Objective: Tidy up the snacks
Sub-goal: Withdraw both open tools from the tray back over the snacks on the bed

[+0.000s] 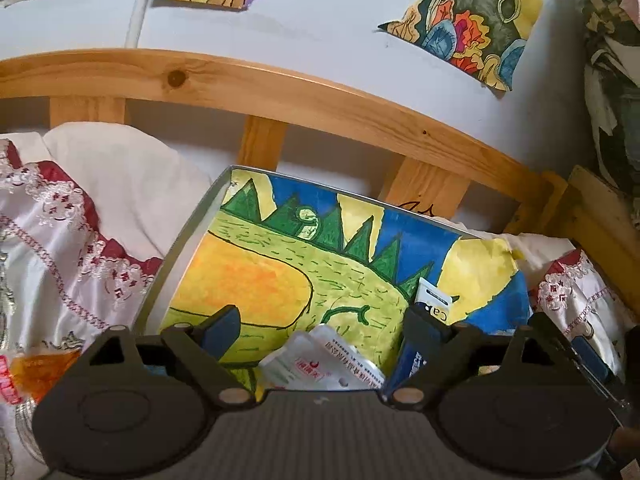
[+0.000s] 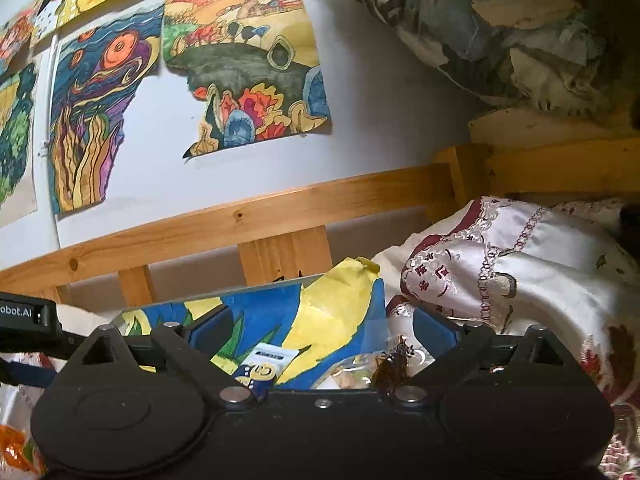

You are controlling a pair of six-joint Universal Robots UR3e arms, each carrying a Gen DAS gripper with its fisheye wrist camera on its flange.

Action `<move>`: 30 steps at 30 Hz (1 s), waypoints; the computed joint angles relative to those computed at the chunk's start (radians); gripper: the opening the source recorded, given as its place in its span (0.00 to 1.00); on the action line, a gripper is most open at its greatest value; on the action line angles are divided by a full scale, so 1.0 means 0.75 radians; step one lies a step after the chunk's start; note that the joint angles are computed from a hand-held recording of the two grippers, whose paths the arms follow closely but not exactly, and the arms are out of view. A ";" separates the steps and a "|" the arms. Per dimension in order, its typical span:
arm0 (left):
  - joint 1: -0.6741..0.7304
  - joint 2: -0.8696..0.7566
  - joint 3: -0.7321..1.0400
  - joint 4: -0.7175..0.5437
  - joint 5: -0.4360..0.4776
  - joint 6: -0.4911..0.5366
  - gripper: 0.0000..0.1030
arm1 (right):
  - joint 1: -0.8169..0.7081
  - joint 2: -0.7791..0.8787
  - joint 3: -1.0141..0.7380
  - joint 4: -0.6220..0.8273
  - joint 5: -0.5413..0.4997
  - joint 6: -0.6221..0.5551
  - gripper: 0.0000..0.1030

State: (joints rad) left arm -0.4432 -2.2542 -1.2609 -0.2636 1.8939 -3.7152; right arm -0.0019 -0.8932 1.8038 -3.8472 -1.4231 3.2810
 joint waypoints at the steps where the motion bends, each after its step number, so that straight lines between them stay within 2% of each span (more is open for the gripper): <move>1: -0.005 0.018 -0.027 0.012 0.008 0.002 0.91 | 0.003 -0.021 0.022 0.006 -0.002 -0.010 0.94; 16: -0.114 0.464 -0.612 0.154 0.191 -0.037 0.97 | 0.029 -0.555 0.550 0.086 0.026 -0.118 0.99; 23: -0.199 0.673 -0.833 0.108 0.291 -0.079 0.99 | 0.053 -0.834 0.756 0.184 0.084 -0.144 0.99; 30: -0.333 0.844 -0.974 -0.043 0.438 -0.156 0.99 | 0.141 -1.061 0.903 0.287 0.092 -0.143 0.99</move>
